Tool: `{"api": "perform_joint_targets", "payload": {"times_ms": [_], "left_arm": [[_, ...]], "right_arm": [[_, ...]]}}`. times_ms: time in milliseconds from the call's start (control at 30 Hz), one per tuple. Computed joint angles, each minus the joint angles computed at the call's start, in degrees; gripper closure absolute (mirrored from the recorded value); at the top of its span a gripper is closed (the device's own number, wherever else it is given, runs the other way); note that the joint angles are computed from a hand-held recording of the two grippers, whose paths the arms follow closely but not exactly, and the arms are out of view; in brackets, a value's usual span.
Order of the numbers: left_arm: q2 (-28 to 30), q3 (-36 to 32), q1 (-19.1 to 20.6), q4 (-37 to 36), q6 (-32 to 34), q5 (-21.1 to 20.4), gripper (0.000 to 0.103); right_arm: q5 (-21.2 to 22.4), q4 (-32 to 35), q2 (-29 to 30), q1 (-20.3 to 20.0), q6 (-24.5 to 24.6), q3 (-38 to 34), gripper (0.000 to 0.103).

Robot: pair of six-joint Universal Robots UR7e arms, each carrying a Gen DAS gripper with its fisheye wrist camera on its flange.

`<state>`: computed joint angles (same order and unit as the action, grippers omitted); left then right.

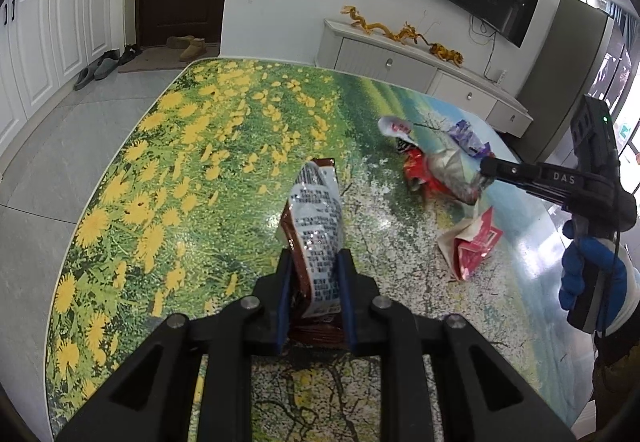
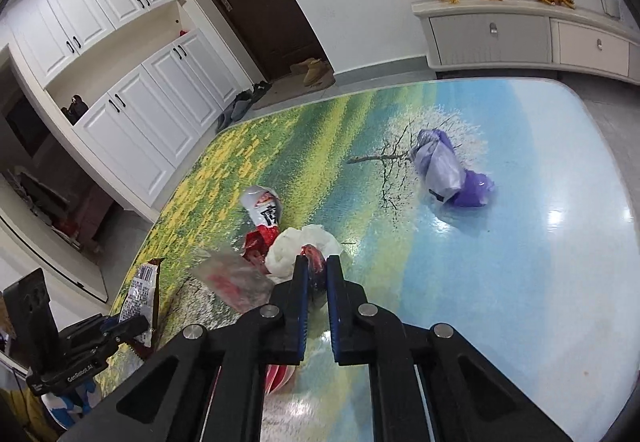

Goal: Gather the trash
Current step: 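Grasp the brown-and-white snack bag with the left gripper while the right grasps a red wrapper, then carry both items over the white bin and open both grippers to drop them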

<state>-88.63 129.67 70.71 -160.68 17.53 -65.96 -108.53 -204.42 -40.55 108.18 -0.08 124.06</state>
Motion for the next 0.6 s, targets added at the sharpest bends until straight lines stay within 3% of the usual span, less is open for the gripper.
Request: {"api": "perform_joint_targets", "payload": {"times_ms": [267, 600], "left_arm": [[-6.9, 2.8, -2.9, 1.2, 0.1, -1.1, 0.084], [-17.7, 6.2, -8.0, 4.5, -0.4, -1.1, 0.084]], "right_arm": [[-5.6, -7.2, -5.3, 6.0, 2.7, 7.0, 0.095], [-16.9, -13.2, -12.7, 16.5, 6.9, 14.6, 0.095]]}}
